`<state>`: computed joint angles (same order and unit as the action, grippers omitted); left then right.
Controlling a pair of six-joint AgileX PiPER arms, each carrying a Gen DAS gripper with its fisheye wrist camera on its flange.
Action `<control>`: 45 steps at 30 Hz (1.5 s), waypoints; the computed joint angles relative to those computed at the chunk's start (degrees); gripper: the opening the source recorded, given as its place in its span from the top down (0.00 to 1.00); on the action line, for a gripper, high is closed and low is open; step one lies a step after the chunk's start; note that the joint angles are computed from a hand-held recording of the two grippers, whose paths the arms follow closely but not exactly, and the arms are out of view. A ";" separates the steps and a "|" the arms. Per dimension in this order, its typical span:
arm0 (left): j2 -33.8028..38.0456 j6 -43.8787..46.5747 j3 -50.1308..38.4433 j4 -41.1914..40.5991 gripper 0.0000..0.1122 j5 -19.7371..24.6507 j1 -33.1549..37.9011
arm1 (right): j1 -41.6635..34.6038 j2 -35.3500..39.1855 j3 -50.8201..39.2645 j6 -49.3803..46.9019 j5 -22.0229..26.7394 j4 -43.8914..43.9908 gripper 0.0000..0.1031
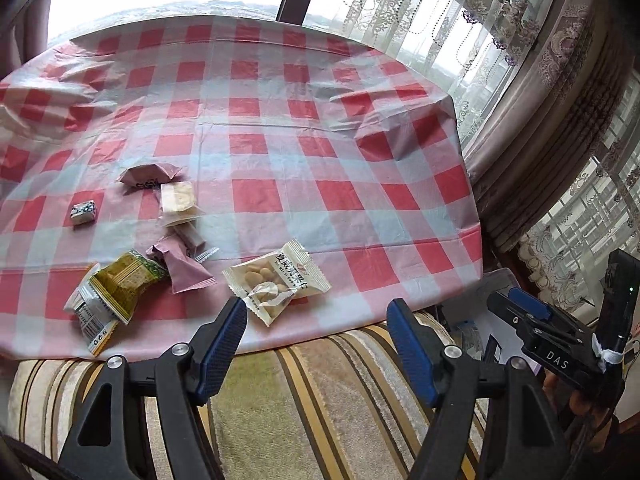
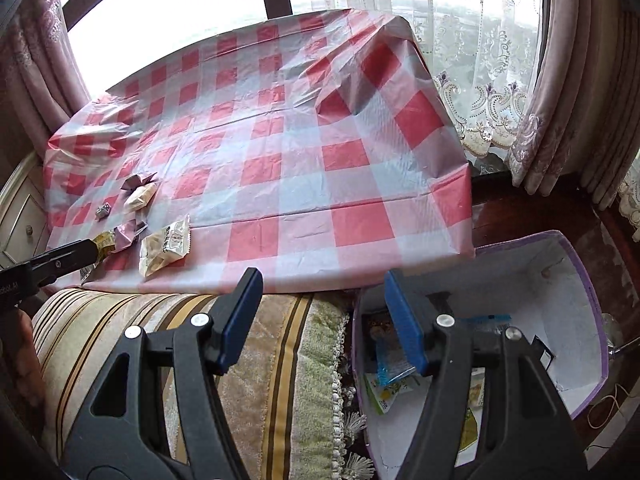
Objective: Organize snacks
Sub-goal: 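Move both open tools back over the table, then grasp the yellow-green snack bag with the left tool while the right tool grasps a cream nut packet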
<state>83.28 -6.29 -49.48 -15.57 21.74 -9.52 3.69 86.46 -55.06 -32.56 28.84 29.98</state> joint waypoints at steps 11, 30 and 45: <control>-2.43 15.20 4.94 -10.72 0.35 1.39 12.20 | 11.96 2.88 -3.59 6.93 0.19 -8.82 0.35; 5.45 15.38 0.08 3.52 0.35 3.03 20.36 | 22.81 20.58 -20.91 -10.75 7.84 -19.34 0.26; 8.99 19.68 -2.64 -0.52 0.35 4.53 22.44 | 25.10 37.76 -46.84 -20.75 23.05 -19.25 0.23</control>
<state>92.28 13.40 -52.12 -16.09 26.27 12.92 28.80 124.21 -101.90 -53.31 51.90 10.73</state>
